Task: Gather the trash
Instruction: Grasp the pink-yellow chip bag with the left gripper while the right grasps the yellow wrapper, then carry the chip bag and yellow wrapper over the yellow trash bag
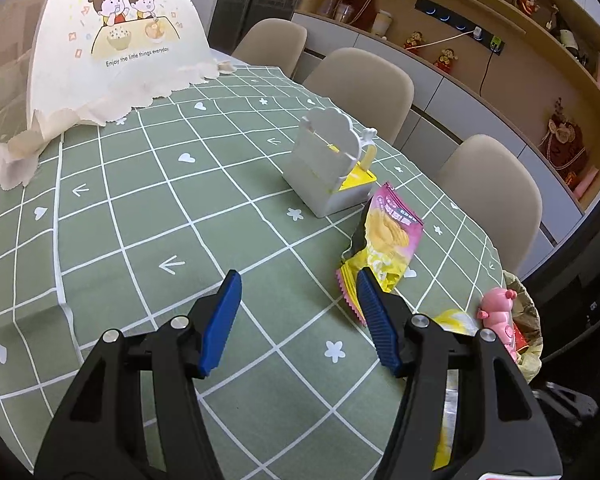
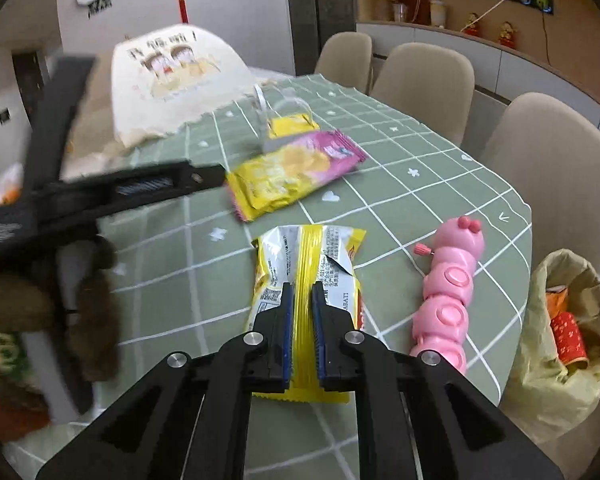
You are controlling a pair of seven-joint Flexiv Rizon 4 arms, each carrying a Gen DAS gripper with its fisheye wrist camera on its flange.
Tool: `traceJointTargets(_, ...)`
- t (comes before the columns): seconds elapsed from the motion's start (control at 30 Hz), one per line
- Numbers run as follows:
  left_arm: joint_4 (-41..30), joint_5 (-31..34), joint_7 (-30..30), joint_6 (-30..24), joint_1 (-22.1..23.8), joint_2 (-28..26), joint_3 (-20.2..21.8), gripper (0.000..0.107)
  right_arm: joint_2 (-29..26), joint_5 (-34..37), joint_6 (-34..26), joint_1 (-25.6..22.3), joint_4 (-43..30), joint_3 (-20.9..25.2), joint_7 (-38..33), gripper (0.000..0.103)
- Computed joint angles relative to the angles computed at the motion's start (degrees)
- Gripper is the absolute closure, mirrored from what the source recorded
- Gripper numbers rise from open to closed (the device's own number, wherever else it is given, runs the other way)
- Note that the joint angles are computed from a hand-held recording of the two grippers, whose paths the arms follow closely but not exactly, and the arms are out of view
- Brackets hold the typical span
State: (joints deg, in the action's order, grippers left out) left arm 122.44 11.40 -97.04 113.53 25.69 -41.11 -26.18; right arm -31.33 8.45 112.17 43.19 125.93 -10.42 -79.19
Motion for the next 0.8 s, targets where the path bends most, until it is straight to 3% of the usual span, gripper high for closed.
traceJointTargets(0.1,-0.06,0.57,0.13,-0.47,1.0,-0.32,-1.04,0.05,1.65,4.4,5.84,3.96,2.79,-2.84,-2.61,0.093)
traceJointTargets(0.2,-0.27,1.49,1.3,-1.91,2.59,-0.79,-3.06,0.05,3.35,5.07,11.08,-1.41,4.67,3.04,-3.17,0.093)
traceJointTargets(0.33,-0.96,3.69,7.13,-6.64,6.41,-2.13,-8.69,0.05,3.99,10.71,16.74,-2.56,6.75,4.73,-6.98,0.093)
traceJointTargets(0.47,-1.23,3.89,13.75,-9.9,8.15,-2.22,-12.3,0.05,4.25,9.59,22.03,-10.55,9.19,10.14,-5.79,0.092)
traceJointTargets(0.53,-1.62,2.1,15.87,-8.96,5.52,-1.2,-10.39,0.05,4.14,8.6,24.02,-14.2,10.08,11.73,-4.43,0.093)
traceJointTargets(0.63,-5.09,-3.51,16.2,-9.19,-5.52,1.08,-0.15,0.05,3.17,5.4,27.05,-19.78,11.16,13.85,-1.22,0.092)
traceJointTargets(0.7,-7.3,-7.04,17.2,-11.0,-10.83,1.13,4.39,0.05,2.51,3.7,27.93,-21.99,11.66,14.21,0.08,0.092)
traceJointTargets(0.73,-8.57,-8.67,17.81,-12.5,-13.19,0.95,6.26,0.056,2.21,2.72,28.36,-23.04,12.11,14.27,0.45,0.092)
traceJointTargets(0.77,-9.25,-9.62,18.75,-13.86,-13.96,0.7,6.55,0.071,2.03,2.11,28.77,-23.65,12.53,14.29,0.63,0.092)
traceJointTargets(0.8,-9.73,-10.36,19.76,-14.99,-14.07,0.37,6.07,0.077,1.88,1.41,29.0,-24.31,12.76,14.25,0.84,0.092)
